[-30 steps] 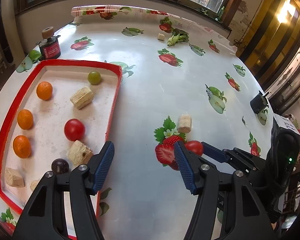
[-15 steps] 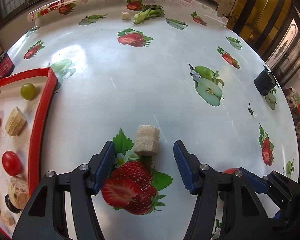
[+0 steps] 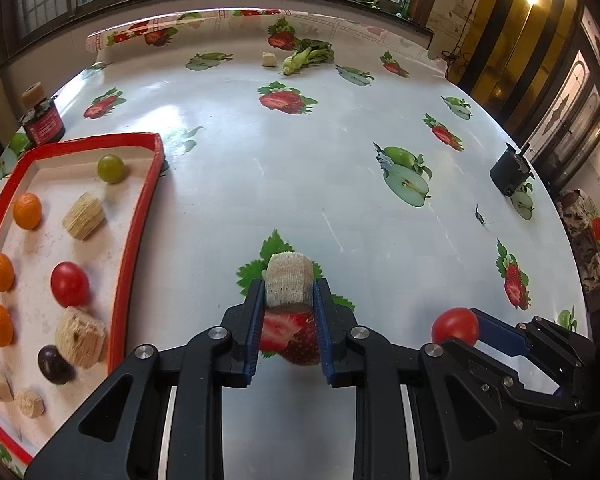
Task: Organize fruits
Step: 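Carry the cork cylinder in the left tool and the tomato in the right tool over the tray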
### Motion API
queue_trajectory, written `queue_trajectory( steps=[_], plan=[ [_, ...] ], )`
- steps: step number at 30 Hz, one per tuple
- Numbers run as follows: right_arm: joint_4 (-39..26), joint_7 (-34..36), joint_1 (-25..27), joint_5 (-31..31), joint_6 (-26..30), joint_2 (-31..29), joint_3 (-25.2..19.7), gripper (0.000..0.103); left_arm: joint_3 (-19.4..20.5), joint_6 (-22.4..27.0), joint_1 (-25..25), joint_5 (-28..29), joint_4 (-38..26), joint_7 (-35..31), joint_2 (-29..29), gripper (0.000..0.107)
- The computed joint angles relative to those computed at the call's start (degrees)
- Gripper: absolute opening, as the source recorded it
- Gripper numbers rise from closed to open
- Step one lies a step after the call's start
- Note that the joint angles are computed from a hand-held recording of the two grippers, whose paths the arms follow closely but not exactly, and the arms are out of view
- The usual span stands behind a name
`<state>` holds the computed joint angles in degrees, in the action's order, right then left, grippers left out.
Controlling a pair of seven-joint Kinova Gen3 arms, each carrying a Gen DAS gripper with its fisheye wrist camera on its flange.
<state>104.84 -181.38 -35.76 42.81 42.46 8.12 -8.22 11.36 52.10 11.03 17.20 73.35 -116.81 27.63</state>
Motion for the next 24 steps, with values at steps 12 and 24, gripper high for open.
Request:
queue_trajectory(
  steps=[12,24],
  plan=[
    [-2.8,-0.1,-3.0,1.4,1.5,1.4,-0.7,0.034,-0.2,-4.7,-6.3,6.1,10.7,-6.7,-8.2,0.021],
    [-6.4,1.8,-6.1,2.0,3.3,3.0,-0.7,0.034,-2.0,-5.3,-9.7,9.7,14.4,-9.9,-11.1,0.021]
  ],
)
